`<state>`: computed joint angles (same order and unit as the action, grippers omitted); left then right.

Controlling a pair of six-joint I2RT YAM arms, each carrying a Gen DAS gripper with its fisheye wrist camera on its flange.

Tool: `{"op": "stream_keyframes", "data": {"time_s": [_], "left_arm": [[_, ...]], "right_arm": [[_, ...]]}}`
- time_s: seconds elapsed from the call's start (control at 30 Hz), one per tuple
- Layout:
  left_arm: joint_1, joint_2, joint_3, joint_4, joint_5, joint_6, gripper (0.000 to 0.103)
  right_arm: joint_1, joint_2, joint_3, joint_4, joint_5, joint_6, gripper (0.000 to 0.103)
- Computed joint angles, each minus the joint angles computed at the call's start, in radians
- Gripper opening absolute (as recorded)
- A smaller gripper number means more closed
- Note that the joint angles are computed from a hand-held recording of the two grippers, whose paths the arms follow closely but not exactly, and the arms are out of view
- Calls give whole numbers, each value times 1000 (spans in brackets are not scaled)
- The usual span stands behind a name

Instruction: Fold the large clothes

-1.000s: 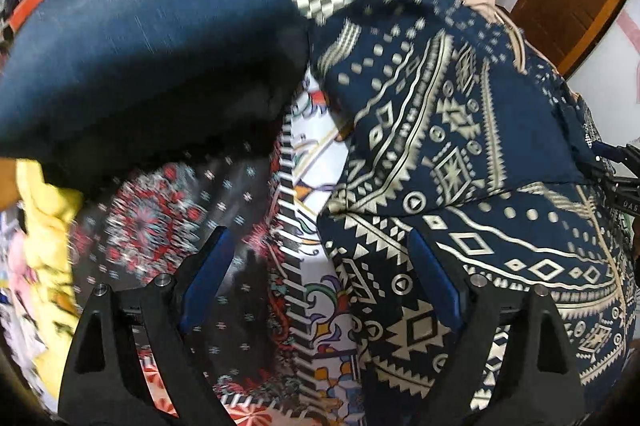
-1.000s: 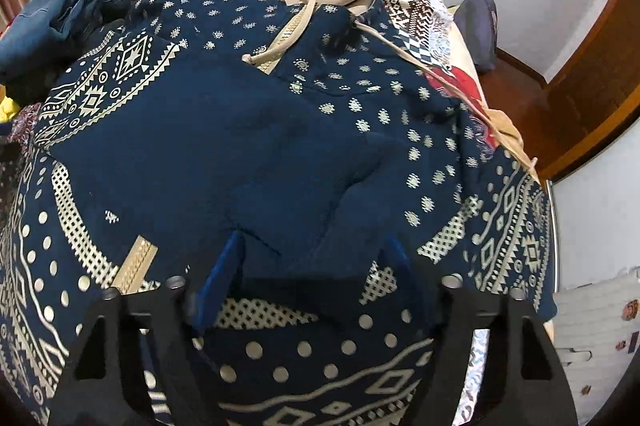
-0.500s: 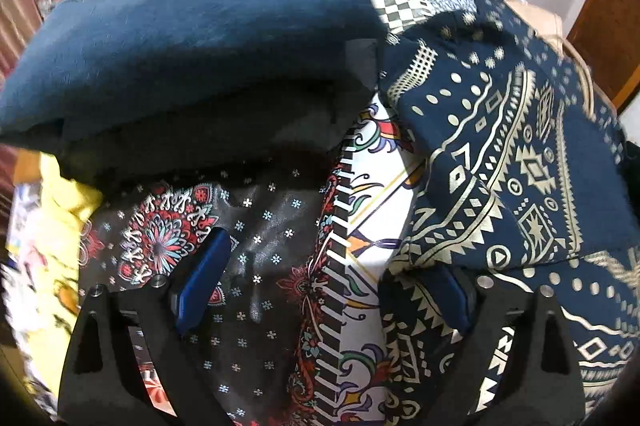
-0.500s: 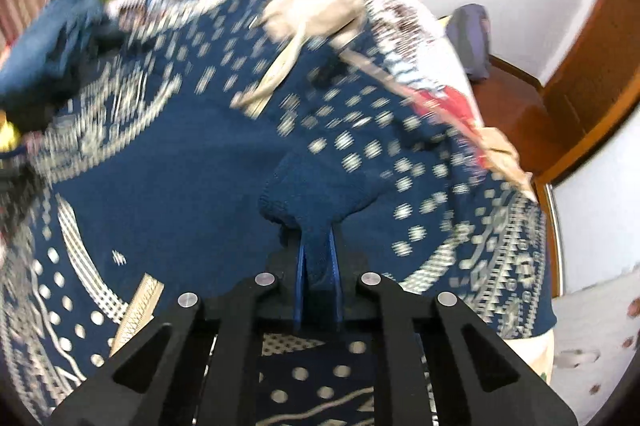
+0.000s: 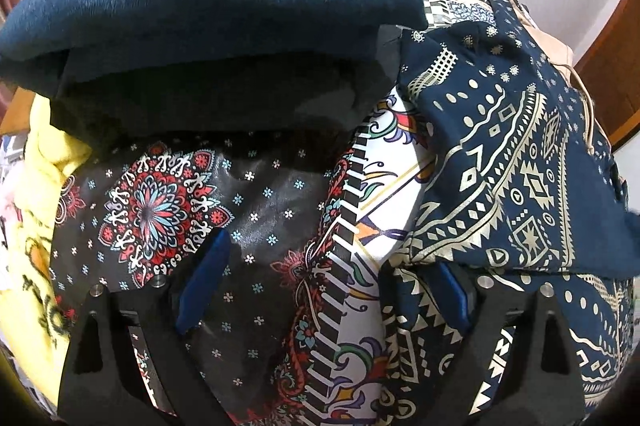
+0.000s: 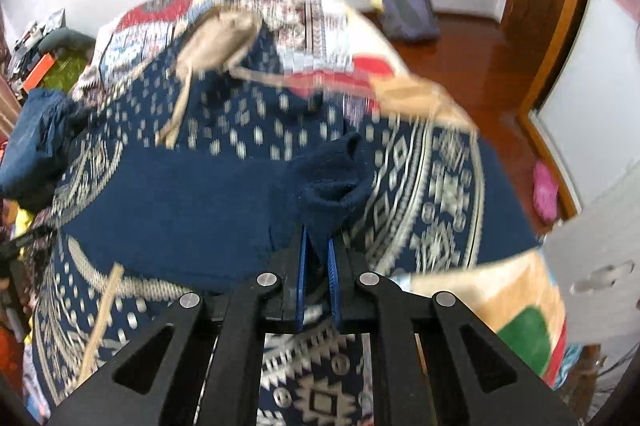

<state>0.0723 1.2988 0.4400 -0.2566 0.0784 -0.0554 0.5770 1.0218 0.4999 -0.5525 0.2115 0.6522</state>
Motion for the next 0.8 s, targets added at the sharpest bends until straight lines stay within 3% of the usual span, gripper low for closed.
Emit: {"op": "stream_keyframes", "data": {"time_s": [0.17,0.33,0.57,0.8], "left_arm": [[-14,5,4,-11,-12,20,93],[-57,-53,11,-74,-56,36,93],[-64,-305,21,-273,-69,75,93],[-173,-452,151,-411,-70,-14,93]], "right_arm": [[26,45,-32,-27,-14,47,20],[62,-6,-43,-116,50,89,47],[50,-181,-42,-220,84,100,50],[-89,-326,-17,-267,61,25,56]]}}
